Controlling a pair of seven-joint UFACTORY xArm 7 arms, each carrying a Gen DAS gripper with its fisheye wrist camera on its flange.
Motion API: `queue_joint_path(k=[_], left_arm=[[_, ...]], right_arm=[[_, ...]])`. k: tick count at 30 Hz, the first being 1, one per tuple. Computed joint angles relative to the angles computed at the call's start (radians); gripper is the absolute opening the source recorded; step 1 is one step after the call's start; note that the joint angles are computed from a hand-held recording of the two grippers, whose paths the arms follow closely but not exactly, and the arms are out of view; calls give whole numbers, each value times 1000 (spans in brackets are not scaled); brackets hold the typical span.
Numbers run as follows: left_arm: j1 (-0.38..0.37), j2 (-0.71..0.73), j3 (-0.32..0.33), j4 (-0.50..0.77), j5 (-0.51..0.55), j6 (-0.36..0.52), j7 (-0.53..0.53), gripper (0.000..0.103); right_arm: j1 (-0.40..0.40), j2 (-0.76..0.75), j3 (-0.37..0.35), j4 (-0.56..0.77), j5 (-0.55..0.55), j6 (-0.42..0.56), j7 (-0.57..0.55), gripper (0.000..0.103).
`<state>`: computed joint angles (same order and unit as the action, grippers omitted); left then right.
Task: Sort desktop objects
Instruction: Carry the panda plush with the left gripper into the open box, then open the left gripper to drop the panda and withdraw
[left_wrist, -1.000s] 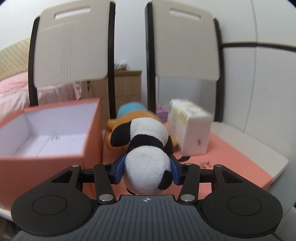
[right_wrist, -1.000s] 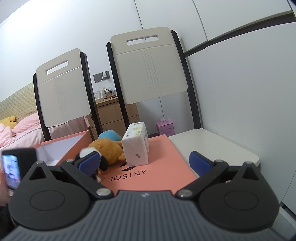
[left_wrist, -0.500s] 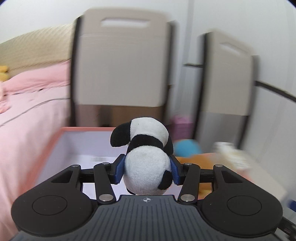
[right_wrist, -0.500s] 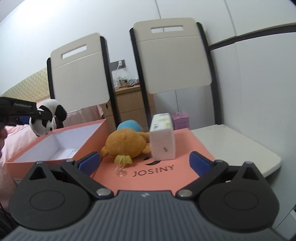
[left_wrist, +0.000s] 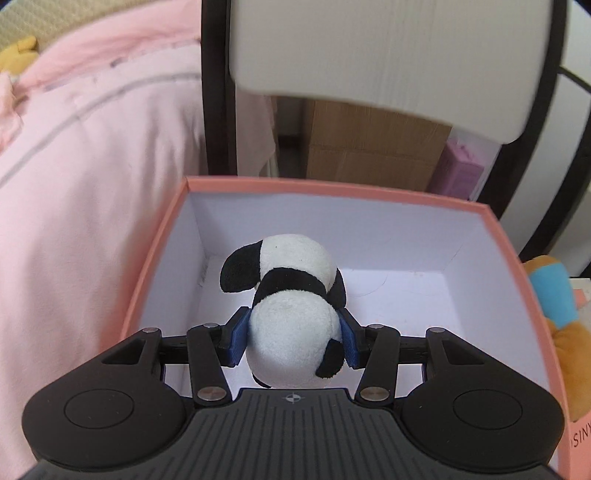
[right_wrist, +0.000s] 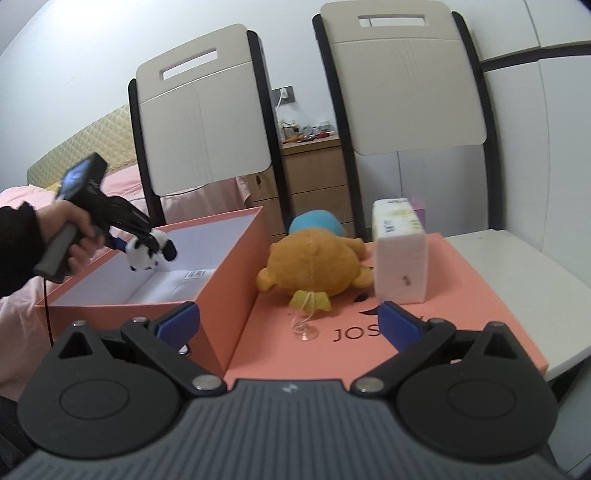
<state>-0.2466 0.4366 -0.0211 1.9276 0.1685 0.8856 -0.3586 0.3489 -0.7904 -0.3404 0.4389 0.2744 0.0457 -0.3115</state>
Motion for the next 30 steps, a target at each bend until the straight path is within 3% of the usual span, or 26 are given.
queue_joint_path(k=[4, 16, 18, 22, 30], left_arm=[[-3, 54, 0, 44, -1, 16, 23, 54], [-2, 105, 21, 39, 22, 14, 14, 56], [-1, 116, 20, 64, 15, 44, 18, 61], [-21, 76, 37, 21, 58, 6, -9, 89], [-49, -136, 25, -198, 155, -129, -91, 93]], right_arm=[[37, -5, -24, 5, 10, 13, -10, 103], [51, -12, -42, 9, 40, 30, -39, 103], [53, -9, -39, 7, 38, 26, -45, 103], [65, -12, -42, 3, 43, 13, -51, 103], [51, -17, -23, -7, 33, 7, -38, 103]])
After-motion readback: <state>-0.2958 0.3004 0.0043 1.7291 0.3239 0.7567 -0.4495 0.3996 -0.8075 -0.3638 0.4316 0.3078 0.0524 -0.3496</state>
